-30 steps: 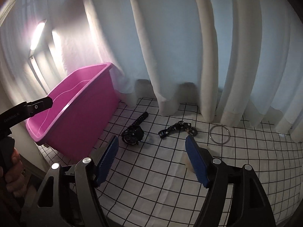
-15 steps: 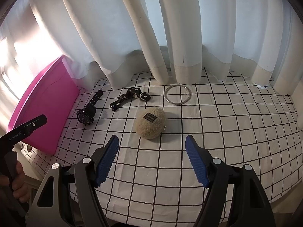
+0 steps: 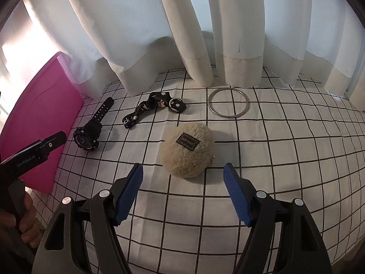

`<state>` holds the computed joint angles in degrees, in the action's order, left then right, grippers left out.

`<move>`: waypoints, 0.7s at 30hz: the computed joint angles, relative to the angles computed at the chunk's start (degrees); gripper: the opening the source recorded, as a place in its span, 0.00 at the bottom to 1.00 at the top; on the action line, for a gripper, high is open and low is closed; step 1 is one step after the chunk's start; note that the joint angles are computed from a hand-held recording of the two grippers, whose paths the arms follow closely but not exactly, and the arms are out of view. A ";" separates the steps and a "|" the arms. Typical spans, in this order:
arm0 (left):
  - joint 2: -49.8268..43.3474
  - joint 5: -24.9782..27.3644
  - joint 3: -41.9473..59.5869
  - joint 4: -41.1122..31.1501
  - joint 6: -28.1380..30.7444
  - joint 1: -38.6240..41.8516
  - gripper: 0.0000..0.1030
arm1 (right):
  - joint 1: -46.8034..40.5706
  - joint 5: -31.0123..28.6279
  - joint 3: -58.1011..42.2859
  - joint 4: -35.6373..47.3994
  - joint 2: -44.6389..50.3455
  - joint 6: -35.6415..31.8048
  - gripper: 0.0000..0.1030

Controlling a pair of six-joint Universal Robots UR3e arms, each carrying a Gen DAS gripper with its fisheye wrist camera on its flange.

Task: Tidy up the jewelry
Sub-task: 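Close the right tool on the beige pouch while the left tool grasps the black watch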

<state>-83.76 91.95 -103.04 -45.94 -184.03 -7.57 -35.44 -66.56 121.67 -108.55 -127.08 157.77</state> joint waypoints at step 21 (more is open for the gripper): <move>-14.85 0.76 3.71 6.99 3.96 -1.21 0.94 | 15.08 -14.07 -0.44 -22.04 19.44 14.19 0.68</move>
<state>-98.61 92.70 -99.33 -38.95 -180.08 -8.78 -20.36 -80.64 121.23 -130.58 -107.64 171.96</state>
